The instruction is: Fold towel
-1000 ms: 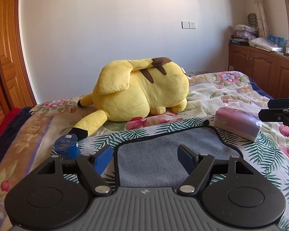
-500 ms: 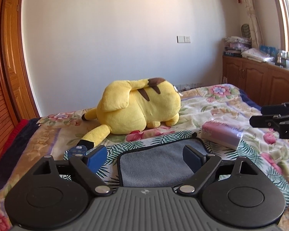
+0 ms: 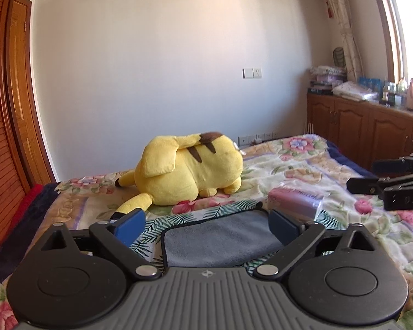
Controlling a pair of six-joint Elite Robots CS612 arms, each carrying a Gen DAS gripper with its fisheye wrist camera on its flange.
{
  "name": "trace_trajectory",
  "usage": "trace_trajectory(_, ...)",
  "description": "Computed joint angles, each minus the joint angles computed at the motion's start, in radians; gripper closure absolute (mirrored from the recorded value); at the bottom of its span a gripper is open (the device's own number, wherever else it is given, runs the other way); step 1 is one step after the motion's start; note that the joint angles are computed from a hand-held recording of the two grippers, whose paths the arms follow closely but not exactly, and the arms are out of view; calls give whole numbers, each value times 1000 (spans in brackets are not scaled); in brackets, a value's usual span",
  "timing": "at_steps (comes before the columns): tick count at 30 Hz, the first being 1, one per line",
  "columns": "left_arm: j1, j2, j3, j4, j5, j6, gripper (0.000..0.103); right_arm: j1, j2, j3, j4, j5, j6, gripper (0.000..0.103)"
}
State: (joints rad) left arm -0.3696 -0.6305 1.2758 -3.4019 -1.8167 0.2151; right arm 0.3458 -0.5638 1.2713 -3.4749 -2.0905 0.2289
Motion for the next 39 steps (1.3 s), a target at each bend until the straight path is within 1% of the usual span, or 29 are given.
trace_trajectory(1,0,-7,12,-15,-2,-5,17,2,-2,3,-2,-5,3,25)
trace_trajectory(2,0,-13,23,-27,-4,-9,17,3,-4,7,-6,-10,7,18)
trace_trajectory(3,1,-20,34,-36,-7,-12,17,5,-4,9,-14,-17,8,14)
trace_trajectory(5,2,-31,53,-51,-13,-19,16,9,-7,18,-29,-27,12,2)
trace_trajectory(6,2,-36,61,-58,-14,-20,16,10,-9,23,-36,-28,13,0)
trace_trajectory(8,2,-45,80,-75,-10,-21,16,12,-14,32,-32,-26,12,0)
trace_trajectory(11,2,-56,103,-82,-7,-23,16,20,-18,41,-31,-41,7,0)
trace_trajectory(15,1,-70,135,-99,12,-29,16,30,-25,59,-37,-45,17,0)
trace_trajectory(18,-4,-85,169,-114,63,-25,16,39,-30,73,-44,-53,19,0)
trace_trajectory(20,-7,-92,188,-132,83,-22,16,45,-33,79,-50,-60,19,0)
trace_trajectory(26,-3,-114,238,-157,64,-54,16,62,-39,92,-58,-85,23,0)
trace_trajectory(32,-6,-127,286,-185,45,-39,16,74,-39,106,-76,-94,24,0)
trace_trajectory(39,-5,-124,316,-205,27,-40,16,82,-34,122,-77,-101,53,0)
